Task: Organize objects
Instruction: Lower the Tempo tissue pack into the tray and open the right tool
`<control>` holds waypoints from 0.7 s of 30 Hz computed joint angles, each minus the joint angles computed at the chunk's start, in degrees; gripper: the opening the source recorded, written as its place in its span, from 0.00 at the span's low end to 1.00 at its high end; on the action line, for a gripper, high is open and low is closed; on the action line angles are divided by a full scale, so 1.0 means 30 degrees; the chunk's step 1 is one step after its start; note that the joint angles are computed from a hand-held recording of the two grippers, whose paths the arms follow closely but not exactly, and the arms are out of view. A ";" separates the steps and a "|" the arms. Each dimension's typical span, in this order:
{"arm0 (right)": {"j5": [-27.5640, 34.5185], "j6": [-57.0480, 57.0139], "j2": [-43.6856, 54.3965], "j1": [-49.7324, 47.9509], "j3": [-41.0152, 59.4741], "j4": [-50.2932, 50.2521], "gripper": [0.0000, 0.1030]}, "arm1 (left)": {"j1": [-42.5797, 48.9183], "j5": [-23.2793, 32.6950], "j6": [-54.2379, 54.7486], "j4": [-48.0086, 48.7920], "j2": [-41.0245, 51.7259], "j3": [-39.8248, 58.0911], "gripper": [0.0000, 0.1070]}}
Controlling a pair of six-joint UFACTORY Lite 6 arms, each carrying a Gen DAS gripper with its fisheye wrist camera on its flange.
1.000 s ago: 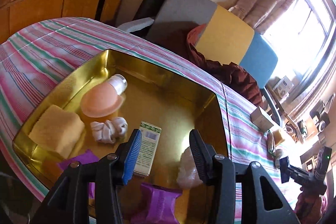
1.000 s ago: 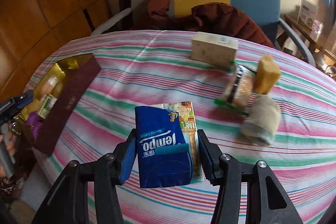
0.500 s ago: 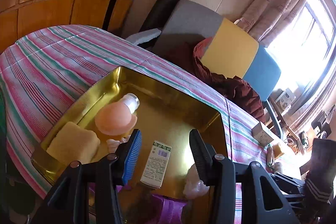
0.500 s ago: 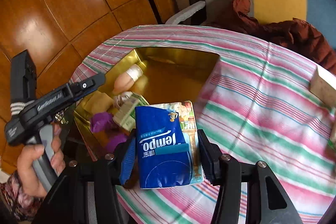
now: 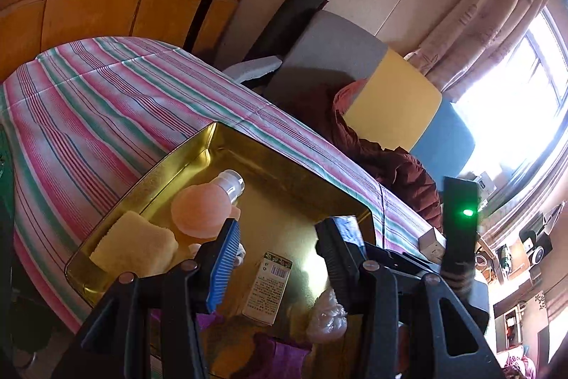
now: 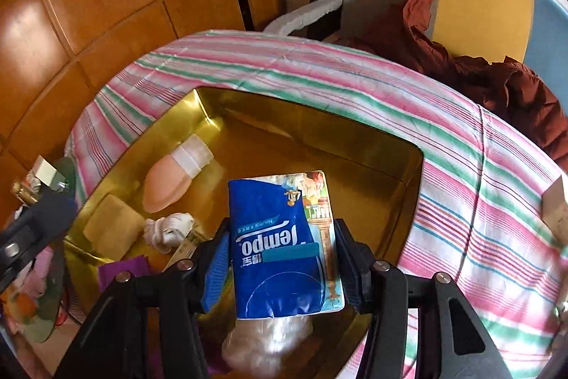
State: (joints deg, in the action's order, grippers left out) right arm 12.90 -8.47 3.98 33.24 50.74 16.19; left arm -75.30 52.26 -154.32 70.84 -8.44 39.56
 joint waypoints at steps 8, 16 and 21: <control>0.0125 0.1481 0.2224 -0.0428 0.1336 -0.1086 0.55 | 0.0163 -0.0243 -0.0204 0.0042 -0.0150 -0.0257 0.44; -0.0734 -0.5567 -0.2575 -0.1222 -0.2742 0.5809 0.63 | 0.0199 -0.0690 -0.0082 0.0105 0.0751 0.0303 0.44; -0.0688 -0.5636 -0.5456 -0.1584 -0.4624 0.6106 0.70 | 0.0130 -0.1122 0.0275 0.0270 0.1700 0.1036 0.44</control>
State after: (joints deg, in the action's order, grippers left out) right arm 10.83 -25.37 -12.39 28.49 36.86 34.51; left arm -74.91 48.90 -153.50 71.65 -3.34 42.66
